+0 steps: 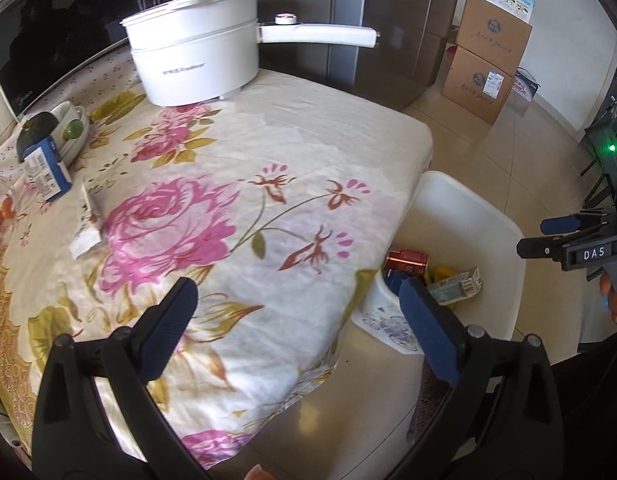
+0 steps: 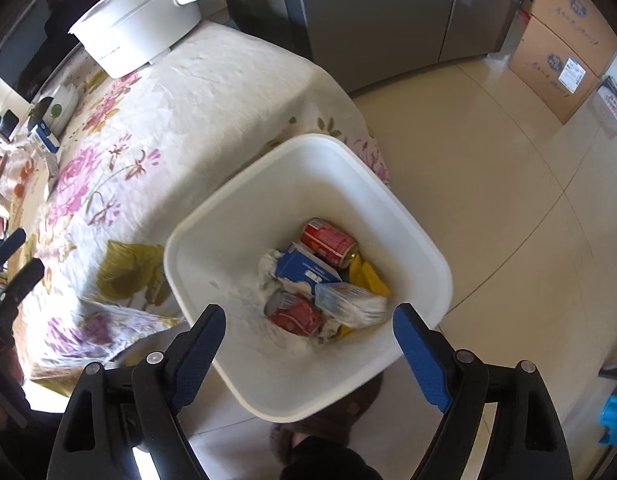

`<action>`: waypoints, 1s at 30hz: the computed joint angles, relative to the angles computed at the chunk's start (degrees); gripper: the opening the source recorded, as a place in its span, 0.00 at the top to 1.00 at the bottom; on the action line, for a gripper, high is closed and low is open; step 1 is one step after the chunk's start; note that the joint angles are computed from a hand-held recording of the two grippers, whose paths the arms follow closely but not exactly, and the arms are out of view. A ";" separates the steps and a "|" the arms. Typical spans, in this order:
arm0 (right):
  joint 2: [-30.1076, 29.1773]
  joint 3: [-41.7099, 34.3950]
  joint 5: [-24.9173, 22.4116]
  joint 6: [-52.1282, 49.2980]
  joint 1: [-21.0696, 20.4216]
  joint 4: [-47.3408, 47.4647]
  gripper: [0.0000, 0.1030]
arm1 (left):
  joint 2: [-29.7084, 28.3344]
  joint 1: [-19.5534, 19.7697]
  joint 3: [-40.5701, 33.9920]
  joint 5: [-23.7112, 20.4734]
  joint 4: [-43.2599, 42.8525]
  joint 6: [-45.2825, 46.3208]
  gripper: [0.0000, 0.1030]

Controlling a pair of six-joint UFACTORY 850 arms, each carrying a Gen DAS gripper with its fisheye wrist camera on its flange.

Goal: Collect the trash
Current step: 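Move the left tool to the pecan snack packet and grasp it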

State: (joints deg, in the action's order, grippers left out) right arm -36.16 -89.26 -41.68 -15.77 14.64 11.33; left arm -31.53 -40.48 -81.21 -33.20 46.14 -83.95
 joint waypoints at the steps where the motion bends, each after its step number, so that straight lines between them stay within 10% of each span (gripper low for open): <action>1: -0.04 -0.14 -0.06 -0.03 0.30 0.06 0.15 | 0.37 0.04 0.50 -0.03 0.13 -0.33 0.03; 18: -2.17 -5.47 0.57 2.04 6.62 -1.74 0.15 | 7.62 4.63 10.72 0.36 -1.21 -8.74 0.01; 30: -9.31 -16.41 -1.09 7.24 12.12 -4.69 0.15 | 6.63 16.51 11.56 2.75 -14.12 1.21 0.01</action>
State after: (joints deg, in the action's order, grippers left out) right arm -45.47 -105.68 -42.77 -8.53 26.77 6.63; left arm -24.90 -23.98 -69.65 -30.44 32.02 -82.75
